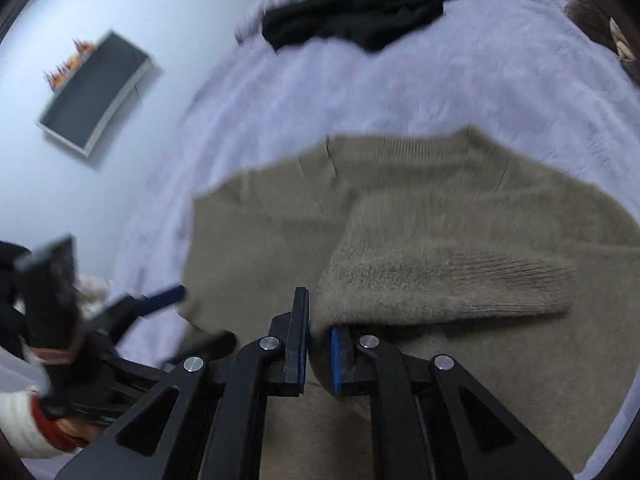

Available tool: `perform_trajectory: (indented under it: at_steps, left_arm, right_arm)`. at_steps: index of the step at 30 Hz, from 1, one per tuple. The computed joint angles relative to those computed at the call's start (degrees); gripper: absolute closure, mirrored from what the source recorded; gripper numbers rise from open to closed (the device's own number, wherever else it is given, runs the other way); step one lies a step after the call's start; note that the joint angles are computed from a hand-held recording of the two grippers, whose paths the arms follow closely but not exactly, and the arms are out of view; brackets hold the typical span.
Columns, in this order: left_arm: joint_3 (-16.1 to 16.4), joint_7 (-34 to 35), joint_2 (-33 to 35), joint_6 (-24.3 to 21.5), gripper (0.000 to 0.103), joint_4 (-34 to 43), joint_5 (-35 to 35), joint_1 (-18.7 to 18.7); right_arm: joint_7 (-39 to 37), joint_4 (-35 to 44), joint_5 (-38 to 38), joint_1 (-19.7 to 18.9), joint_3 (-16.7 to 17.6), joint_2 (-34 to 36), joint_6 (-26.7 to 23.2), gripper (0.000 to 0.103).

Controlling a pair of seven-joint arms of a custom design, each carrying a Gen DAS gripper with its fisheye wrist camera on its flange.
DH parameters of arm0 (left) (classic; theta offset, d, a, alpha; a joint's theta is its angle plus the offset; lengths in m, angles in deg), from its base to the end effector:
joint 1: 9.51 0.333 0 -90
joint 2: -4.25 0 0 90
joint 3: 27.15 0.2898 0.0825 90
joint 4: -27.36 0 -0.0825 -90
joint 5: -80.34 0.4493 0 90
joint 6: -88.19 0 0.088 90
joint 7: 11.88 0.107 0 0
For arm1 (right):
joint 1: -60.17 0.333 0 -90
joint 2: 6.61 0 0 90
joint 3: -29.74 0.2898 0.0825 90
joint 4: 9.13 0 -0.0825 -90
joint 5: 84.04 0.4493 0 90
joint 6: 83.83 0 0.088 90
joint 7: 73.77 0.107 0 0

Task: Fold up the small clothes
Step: 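Fold the held sleeve across the sweater body with the right gripper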

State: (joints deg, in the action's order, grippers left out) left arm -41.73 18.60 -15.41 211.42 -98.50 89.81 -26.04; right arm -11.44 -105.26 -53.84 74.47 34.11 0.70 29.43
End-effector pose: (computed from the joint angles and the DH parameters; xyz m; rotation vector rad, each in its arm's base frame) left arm 0.4727 -0.2853 0.5059 -2.4201 1.5579 -0.4120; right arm 0.6363 0.2466 0.5043 -2.3503 1.1845 0.2753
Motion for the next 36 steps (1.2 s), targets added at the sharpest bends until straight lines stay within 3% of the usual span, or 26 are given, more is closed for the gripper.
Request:
perform_trajectory:
  at_steps: [2,3,4,5,8,9,10,11,12,14,18,23,26,27,28,30,36]
  left_arm:
    - [0.6,-0.6,-2.0,0.3,0.0,-3.0,-2.1,-0.4]
    - [0.8,-0.8,-2.9,0.8,0.0,-4.4,-2.7,-0.5]
    - [0.9,-0.7,-3.8,1.5,0.0,-5.8,-3.2,-0.7]
    - [1.0,-0.5,-4.1,2.0,0.0,-6.4,-3.5,-0.8]
    - [0.9,-0.1,-4.6,3.0,0.0,-7.1,-3.7,-0.9]
    - [1.1,-0.1,-4.9,3.4,0.0,-7.4,-4.0,-1.0]
    - [1.3,-0.1,-5.7,4.1,0.0,-8.1,-4.6,-1.1]
    - [1.5,-0.1,-6.6,4.7,0.0,-8.9,-5.1,-1.3]
    - [1.7,0.0,-7.2,5.1,0.0,-9.4,-5.6,-1.3]
    - [2.0,0.3,-10.9,5.0,0.0,-12.2,-6.3,-1.8]
    - [2.1,0.5,-14.2,3.9,0.0,-14.5,-7.5,-2.6]
    - [2.3,0.3,-17.4,1.8,0.0,-17.0,-9.0,-3.7]
    - [2.4,0.0,-18.1,1.4,0.0,-17.6,-9.6,-3.9]
    - [2.4,-0.1,-18.5,1.6,0.0,-17.8,-9.6,-3.9]
    - [2.4,-0.1,-18.8,1.8,0.0,-17.9,-9.6,-4.0]
    - [2.6,0.3,-18.7,2.5,0.0,-17.5,-9.6,-4.0]
    - [2.5,0.3,-19.6,6.3,0.0,-15.8,-6.6,-1.7]
  right_arm:
    - [3.1,-3.3,-0.1,0.2,-0.1,-1.8,1.1,0.086]
    - [4.5,-4.1,2.7,-0.3,-0.4,-2.4,1.1,0.076]
    - [6.7,-4.9,5.3,-0.8,-0.8,-3.0,1.5,0.056]
    - [9.7,-5.7,8.1,-1.4,-1.3,-3.5,3.1,0.048]
    - [19.4,-5.4,15.5,-3.0,-2.2,-2.0,6.0,0.044]
    - [23.0,-4.1,17.8,-3.5,-2.3,-0.4,5.8,0.047]
    - [25.6,-3.8,19.9,-3.9,-2.2,0.4,6.6,0.071]
    - [27.1,-3.0,20.1,-3.9,-1.9,1.2,7.6,0.087]
    - [25.8,-1.9,18.8,-3.5,-1.3,1.4,8.9,0.096]
    - [17.0,1.3,16.0,-2.4,0.5,1.7,9.7,0.096]
    - [1.1,4.3,5.8,2.0,3.4,1.2,6.5,0.096]
    - [-4.6,3.4,-5.6,7.3,4.5,2.5,2.2,0.096]
    - [-2.9,0.2,-10.2,9.1,4.2,1.2,4.4,0.091]
    - [-2.7,0.0,-9.1,8.9,4.0,0.8,4.4,0.082]
    - [-2.4,0.0,-8.2,8.6,3.8,0.6,4.0,0.056]
    - [-1.1,-1.2,-6.6,7.9,3.3,-1.3,4.1,0.033]
    - [8.0,-9.5,1.6,2.0,-1.5,-10.5,2.8,0.033]
